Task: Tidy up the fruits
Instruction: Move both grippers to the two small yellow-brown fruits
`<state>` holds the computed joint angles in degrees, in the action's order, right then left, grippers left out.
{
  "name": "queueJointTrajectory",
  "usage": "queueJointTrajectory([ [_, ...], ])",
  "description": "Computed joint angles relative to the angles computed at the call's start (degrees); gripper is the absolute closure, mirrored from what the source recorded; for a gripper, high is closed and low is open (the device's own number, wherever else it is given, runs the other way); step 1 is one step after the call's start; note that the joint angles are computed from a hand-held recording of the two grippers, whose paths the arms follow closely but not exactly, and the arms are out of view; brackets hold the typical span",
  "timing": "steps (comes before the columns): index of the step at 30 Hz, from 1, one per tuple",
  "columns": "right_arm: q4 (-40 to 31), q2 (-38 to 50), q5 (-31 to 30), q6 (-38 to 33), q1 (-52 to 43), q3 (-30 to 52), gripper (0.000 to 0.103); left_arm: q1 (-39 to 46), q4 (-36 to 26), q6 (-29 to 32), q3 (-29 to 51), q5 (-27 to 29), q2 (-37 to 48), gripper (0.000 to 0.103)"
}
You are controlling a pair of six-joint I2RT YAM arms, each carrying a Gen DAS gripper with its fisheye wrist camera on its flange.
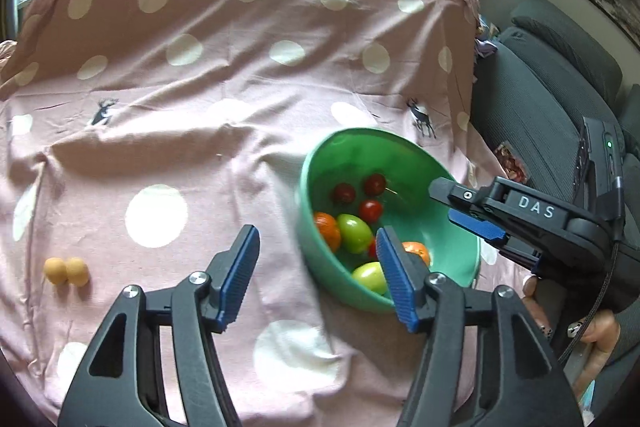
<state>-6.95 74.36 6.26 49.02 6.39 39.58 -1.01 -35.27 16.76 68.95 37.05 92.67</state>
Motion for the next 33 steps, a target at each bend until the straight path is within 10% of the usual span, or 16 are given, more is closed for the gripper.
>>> queueJointTrajectory([
  [11, -0.26, 10.77, 4.03, -4.06, 13.28, 11.75, 0.057, 18.12, -2.01, 5.11, 9.38, -4.89, 9.37, 0.040],
  [23, -2.51, 40.92, -9.20, -10.81, 21.82, 39.39, 0.057, 23.07, -5.97, 4.66, 20.58, -8.02, 23.00, 0.066],
  [33, -6.97, 52.94, -12.14, -11.70, 23.67, 50.98, 0.071, 24.93, -8.47, 3.37, 23.96, -4.75, 24.89, 0.066],
])
